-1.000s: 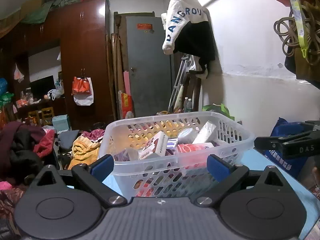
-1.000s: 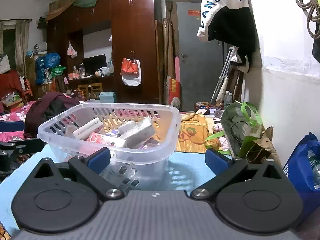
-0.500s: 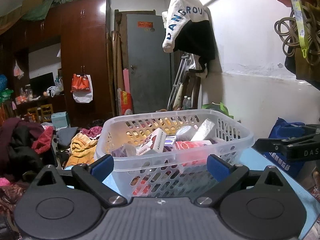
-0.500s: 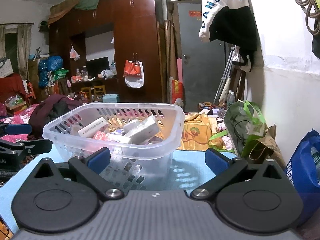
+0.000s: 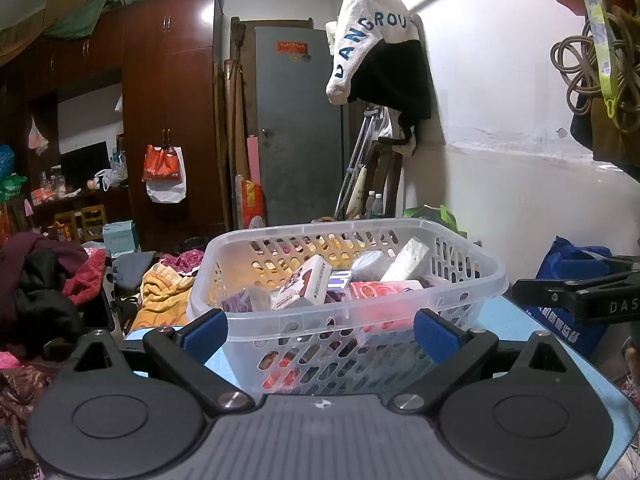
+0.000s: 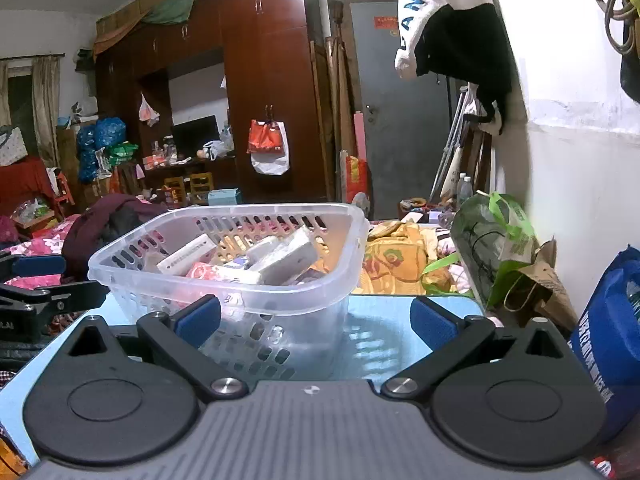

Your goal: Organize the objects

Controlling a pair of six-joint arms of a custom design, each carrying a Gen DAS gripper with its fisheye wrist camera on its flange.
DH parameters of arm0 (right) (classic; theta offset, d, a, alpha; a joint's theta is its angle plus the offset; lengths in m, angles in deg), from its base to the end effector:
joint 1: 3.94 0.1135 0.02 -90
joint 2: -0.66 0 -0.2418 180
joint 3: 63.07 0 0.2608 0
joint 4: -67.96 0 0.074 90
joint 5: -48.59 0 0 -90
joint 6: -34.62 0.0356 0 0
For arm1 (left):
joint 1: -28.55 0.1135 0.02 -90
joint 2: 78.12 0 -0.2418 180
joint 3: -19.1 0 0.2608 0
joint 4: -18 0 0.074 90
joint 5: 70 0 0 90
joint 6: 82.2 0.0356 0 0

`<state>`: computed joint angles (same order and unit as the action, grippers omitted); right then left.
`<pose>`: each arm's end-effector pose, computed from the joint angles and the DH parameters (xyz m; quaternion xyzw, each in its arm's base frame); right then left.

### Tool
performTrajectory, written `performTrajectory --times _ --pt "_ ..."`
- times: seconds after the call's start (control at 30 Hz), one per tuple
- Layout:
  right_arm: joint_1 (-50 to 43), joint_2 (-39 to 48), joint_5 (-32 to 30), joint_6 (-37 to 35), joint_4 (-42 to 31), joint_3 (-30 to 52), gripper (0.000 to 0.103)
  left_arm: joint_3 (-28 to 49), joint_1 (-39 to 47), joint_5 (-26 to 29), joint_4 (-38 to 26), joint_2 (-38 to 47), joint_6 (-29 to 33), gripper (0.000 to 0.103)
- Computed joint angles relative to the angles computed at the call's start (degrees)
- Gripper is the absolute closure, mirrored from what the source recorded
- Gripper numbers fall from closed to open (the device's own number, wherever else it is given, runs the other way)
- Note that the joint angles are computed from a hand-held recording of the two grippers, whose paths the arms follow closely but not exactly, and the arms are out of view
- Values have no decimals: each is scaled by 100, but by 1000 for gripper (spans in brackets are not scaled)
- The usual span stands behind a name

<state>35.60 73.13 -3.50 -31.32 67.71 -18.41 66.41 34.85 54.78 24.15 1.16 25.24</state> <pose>0.2206 0.1537 0.1744 0.0564 0.8261 0.0198 0.5604 0.2897 0.0116 0.1680 0.2365 0.7893 -0.1435 0.5482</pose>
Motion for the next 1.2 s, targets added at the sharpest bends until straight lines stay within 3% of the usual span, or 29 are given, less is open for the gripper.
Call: performTrajectory --times 1.2 --pt "12 -25 -5 -119 -5 -17 0 -1 -98 -74 -32 7 -39 2"
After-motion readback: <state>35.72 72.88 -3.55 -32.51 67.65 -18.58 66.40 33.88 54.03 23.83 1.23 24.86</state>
